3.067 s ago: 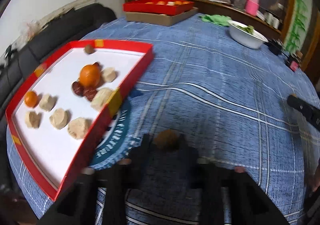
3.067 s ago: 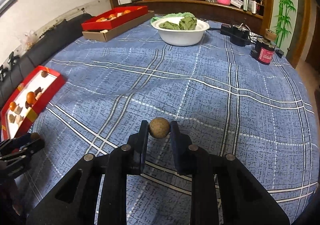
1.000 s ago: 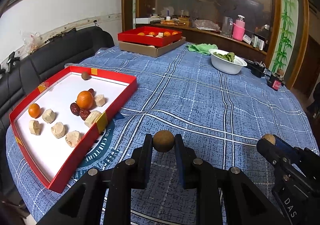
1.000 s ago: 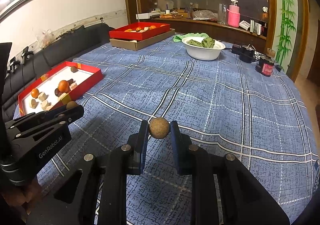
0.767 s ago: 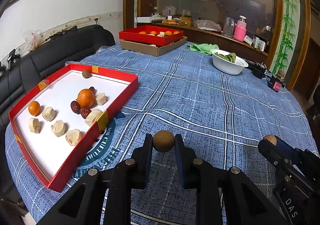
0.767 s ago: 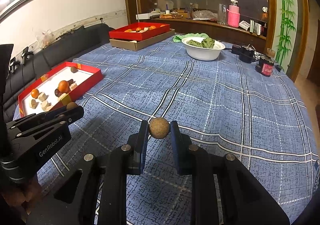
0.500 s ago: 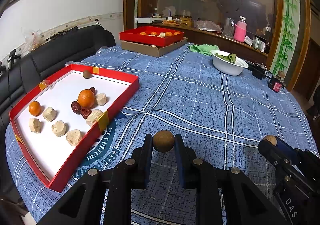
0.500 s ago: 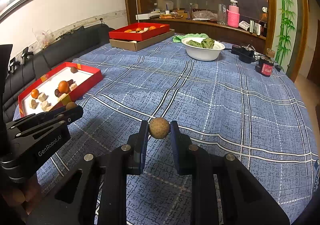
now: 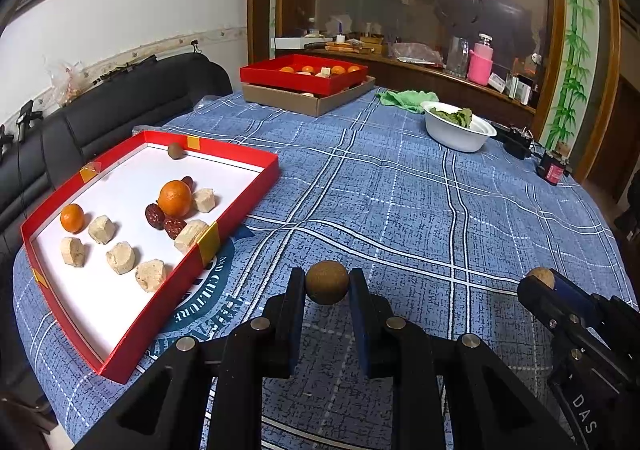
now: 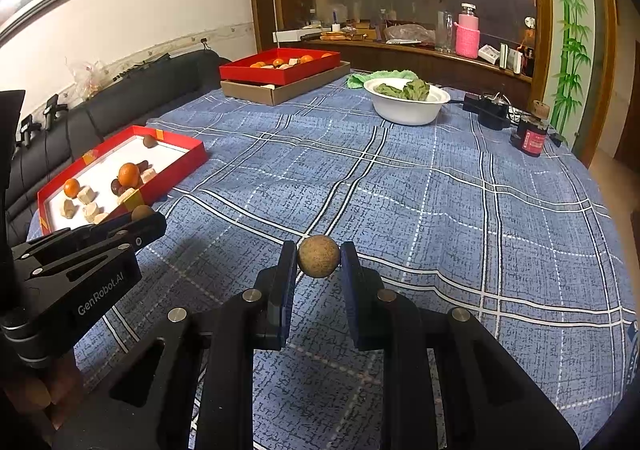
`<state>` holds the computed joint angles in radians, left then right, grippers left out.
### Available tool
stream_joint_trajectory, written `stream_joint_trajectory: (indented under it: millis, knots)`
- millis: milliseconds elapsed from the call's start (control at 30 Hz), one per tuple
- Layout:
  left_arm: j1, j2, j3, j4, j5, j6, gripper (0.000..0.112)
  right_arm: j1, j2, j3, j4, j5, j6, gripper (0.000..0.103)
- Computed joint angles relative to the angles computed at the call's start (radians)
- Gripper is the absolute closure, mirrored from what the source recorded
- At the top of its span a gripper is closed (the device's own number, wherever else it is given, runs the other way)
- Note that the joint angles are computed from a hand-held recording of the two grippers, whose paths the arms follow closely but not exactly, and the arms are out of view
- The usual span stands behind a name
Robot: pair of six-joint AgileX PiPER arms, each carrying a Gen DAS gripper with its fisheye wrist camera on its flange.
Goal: Organize fruits
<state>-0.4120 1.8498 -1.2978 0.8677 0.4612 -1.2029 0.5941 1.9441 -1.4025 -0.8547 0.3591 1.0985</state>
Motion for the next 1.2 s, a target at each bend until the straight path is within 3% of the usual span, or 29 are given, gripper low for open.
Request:
stream_joint_trajectory:
  millis: [333, 533, 1200]
  knots:
    - [-0.001, -0.016, 0.023, 0.046, -0.008, -0.057, 0.091, 0.002, 0.007, -0.013, 0.022, 0.014, -0.019, 0.083]
    - [-0.007, -0.038, 0.059, 0.142, -0.015, -0.166, 0.091, 0.007, 0.018, -0.029, 0.022, 0.037, -0.019, 0.083]
    - [-0.009, -0.055, 0.086, 0.198, -0.018, -0.245, 0.091, 0.027, 0.023, -0.038, -0.013, 0.074, -0.005, 0.083]
